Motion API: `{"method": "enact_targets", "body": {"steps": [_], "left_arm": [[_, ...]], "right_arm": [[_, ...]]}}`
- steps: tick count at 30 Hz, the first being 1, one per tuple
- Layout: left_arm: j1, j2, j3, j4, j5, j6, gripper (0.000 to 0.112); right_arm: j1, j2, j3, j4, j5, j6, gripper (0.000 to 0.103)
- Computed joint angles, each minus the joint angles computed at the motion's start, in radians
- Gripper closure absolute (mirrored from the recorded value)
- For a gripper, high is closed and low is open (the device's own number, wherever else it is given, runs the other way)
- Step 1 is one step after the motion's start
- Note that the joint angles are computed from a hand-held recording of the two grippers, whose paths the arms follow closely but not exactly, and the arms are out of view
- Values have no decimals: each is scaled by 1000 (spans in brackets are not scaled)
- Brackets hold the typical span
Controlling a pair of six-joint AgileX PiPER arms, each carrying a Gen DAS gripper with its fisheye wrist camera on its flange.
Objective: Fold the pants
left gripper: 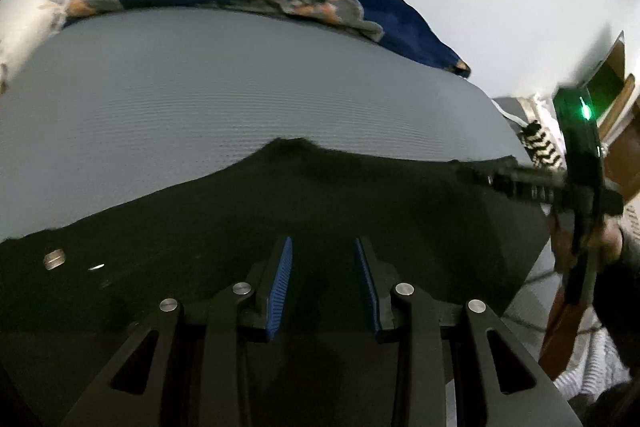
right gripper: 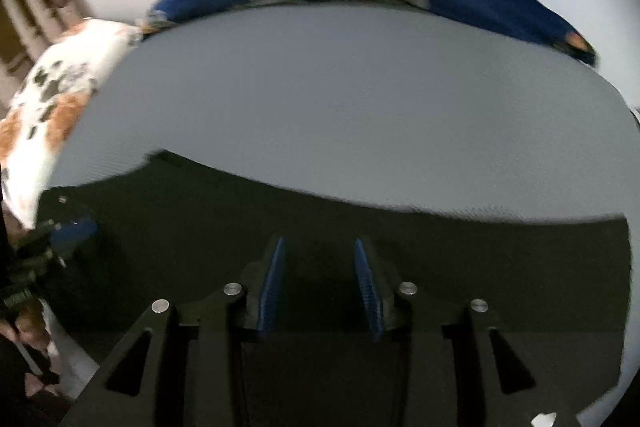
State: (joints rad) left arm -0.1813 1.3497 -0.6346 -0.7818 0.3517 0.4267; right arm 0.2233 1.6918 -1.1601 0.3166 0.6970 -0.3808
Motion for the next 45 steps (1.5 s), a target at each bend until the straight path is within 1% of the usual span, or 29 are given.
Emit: {"method": "enact_targets", "body": {"steps": [1, 2, 4, 8, 10, 11, 12, 13, 15, 17, 20, 24, 26, 29, 31, 32, 33, 35, 37, 39, 40, 42, 44, 45], "left_arm": [[-6, 32, -19, -55, -2, 45, 79], [-18, 60, -37, -79, -6, 61, 79], [-34, 114, -76, -93, -13, 73, 79], [-52, 214, -152, -55, -23, 39, 79], [-44, 250, -174, -51, -25, 40, 79], [-42, 277, -197, -5, -26, -5, 79], [-36, 298, -213, 5, -22, -16, 79], [-27, 315, -222, -24, -18, 13, 79], [-27, 328, -233, -39, -23, 21, 79], [-34, 332, -241, 3, -25, -28, 79], [-38, 331, -239, 19, -32, -49, 79], [-17, 340, -252, -23, -7, -36, 79], [-23, 332, -248, 2, -10, -68, 79], [-47, 301, -242, 122, -9, -200, 79], [-52, 266, -217, 97, -8, -192, 79], [-57, 241, -197, 81, -14, -187, 78], [-64, 223, -183, 98, -18, -210, 77], [-83, 175, -145, 147, -31, -274, 75], [-100, 122, -99, 187, -37, -325, 75], [-114, 80, -60, 234, -39, -382, 74], [-121, 64, -48, 265, -37, -418, 74], [-139, 30, -16, 335, -32, -500, 74], [-155, 14, -1, 409, -22, -587, 74], [-159, 7, 8, 428, -20, -615, 73]], "right_arm": [[-19, -5, 14, -9, -8, -1, 68], [-30, -8, 29, -34, -25, 15, 68], [-54, -7, 45, -52, -48, 20, 68], [-87, 23, 52, -67, -93, 30, 68], [-81, 40, 45, -86, -110, 60, 68], [-84, 59, 35, -93, -120, 71, 68], [-78, 69, 31, -96, -131, 85, 68], [-83, 75, 33, -79, -148, 72, 68], [-83, 84, 27, -73, -165, 70, 67], [-79, 98, 13, -85, -176, 82, 67], [-80, 136, -37, -77, -162, 101, 66], [-74, 148, -53, -87, -157, 104, 64], [-96, 149, -66, -23, -127, 40, 64], [-178, 118, -59, 182, -62, -161, 64], [-240, 82, -41, 273, -21, -274, 64], [-279, 68, -36, 314, 11, -330, 61], [-318, 51, -27, 341, 32, -369, 59], [-401, 39, -40, 349, 78, -403, 49], [-503, 61, -90, 348, 159, -418, 49], [-590, 83, -132, 326, 197, -410, 49], [-636, 107, -168, 319, 235, -410, 49], [-739, 179, -270, 319, 336, -400, 49], [-817, 246, -358, 328, 416, -395, 48], [-858, 288, -413, 328, 470, -395, 48]]}}
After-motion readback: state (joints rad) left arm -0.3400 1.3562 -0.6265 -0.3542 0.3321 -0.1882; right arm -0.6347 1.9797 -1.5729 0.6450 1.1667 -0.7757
